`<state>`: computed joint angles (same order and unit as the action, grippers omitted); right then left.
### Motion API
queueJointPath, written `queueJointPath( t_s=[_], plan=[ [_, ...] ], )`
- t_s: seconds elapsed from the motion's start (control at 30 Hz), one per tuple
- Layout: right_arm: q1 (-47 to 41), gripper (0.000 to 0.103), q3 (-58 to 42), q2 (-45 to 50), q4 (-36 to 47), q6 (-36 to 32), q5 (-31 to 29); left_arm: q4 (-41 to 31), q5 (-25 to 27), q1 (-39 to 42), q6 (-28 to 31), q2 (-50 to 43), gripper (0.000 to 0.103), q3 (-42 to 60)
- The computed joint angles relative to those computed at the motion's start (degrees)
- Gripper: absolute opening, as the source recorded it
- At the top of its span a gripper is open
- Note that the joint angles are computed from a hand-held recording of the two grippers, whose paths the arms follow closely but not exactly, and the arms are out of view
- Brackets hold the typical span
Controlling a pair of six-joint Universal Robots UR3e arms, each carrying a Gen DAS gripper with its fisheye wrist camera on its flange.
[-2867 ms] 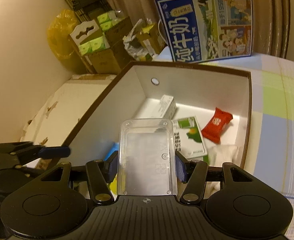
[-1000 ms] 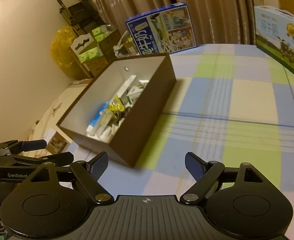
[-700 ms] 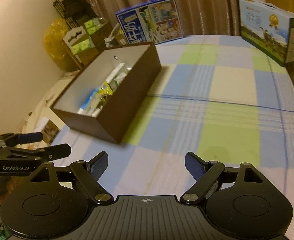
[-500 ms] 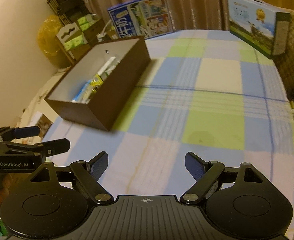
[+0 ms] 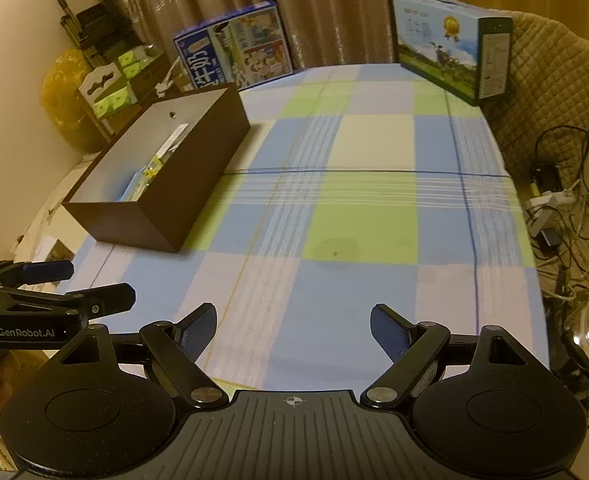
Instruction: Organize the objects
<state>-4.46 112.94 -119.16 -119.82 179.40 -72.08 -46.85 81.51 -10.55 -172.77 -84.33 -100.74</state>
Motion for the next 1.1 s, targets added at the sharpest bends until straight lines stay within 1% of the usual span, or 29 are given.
queueJointPath(
  t_s=[0.33,1.1],
  plan=[
    [-3.6,0.082,1.8,-5.4,3.5,-1.1,0.0,0.4,1.2,-3.2,-2.3,-0.4,0.102,0.3],
    [-4.5,0.082,2.5,-5.7,3.6,-2.3,0.7,0.5,1.8,-3.7,-3.4,0.4,0.102,-0.1]
  ],
)
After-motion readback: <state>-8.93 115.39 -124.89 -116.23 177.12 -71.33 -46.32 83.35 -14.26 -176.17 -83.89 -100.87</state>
